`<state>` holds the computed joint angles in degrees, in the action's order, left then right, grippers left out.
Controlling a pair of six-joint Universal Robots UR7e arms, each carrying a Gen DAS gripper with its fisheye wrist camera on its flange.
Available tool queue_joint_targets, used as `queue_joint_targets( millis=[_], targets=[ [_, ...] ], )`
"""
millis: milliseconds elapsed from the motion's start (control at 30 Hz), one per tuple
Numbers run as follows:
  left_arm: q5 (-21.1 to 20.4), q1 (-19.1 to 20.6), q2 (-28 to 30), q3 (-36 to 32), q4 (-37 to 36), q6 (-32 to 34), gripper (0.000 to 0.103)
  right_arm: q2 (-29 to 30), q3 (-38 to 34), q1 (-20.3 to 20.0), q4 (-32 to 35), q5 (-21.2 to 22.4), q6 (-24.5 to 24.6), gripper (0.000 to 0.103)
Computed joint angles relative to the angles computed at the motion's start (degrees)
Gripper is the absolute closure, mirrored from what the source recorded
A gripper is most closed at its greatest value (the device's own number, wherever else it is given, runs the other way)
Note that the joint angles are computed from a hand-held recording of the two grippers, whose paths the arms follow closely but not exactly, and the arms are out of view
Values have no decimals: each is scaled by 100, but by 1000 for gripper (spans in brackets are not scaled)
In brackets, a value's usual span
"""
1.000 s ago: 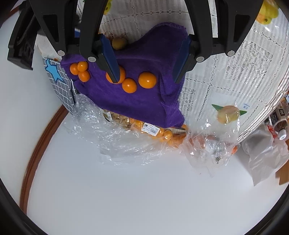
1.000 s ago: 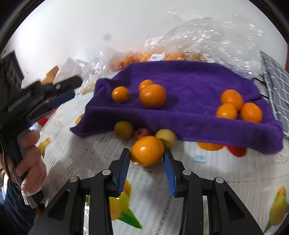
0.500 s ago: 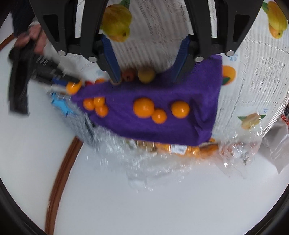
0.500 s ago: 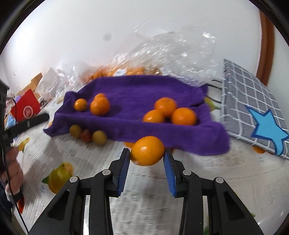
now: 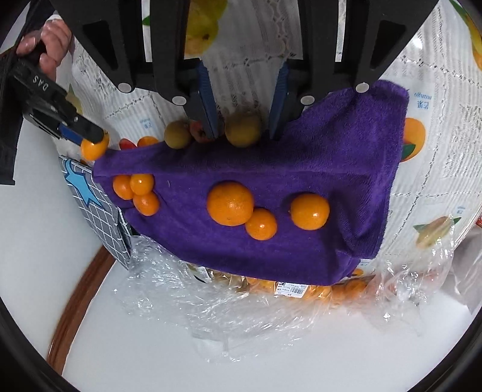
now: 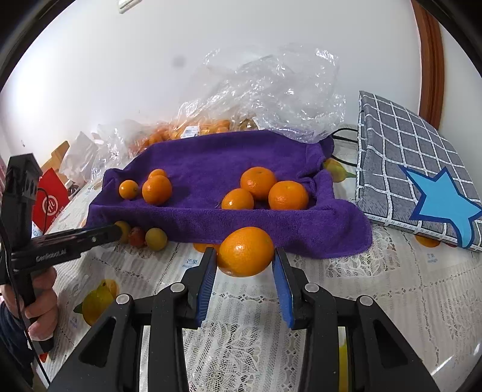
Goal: Organize fruits
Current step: 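Grasp a large orange with the right gripper while the left grasps a yellow-green fruit, then hold the orange and yellow-green fruit raised in front of the towel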
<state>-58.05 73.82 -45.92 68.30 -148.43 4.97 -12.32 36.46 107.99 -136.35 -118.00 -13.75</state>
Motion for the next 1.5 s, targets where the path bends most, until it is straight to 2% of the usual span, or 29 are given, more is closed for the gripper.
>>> queue_joint_targets(
  millis=[100,333,800,1500],
  targets=[
    [100,-9,98,-140,133,-76,76,64,-135,-3,189,-10,31,65],
    [-111,25,21,-12,-175,-20,76,174,-413,-50,648,24,248,65],
    [-171,-97,-153,471,-1172,606,76,-57,50,-52,51,246,114,65],
    [-142,-101,-215,606,-1536,588,76,-128,218,-61,-211,262,158,65]
  ],
)
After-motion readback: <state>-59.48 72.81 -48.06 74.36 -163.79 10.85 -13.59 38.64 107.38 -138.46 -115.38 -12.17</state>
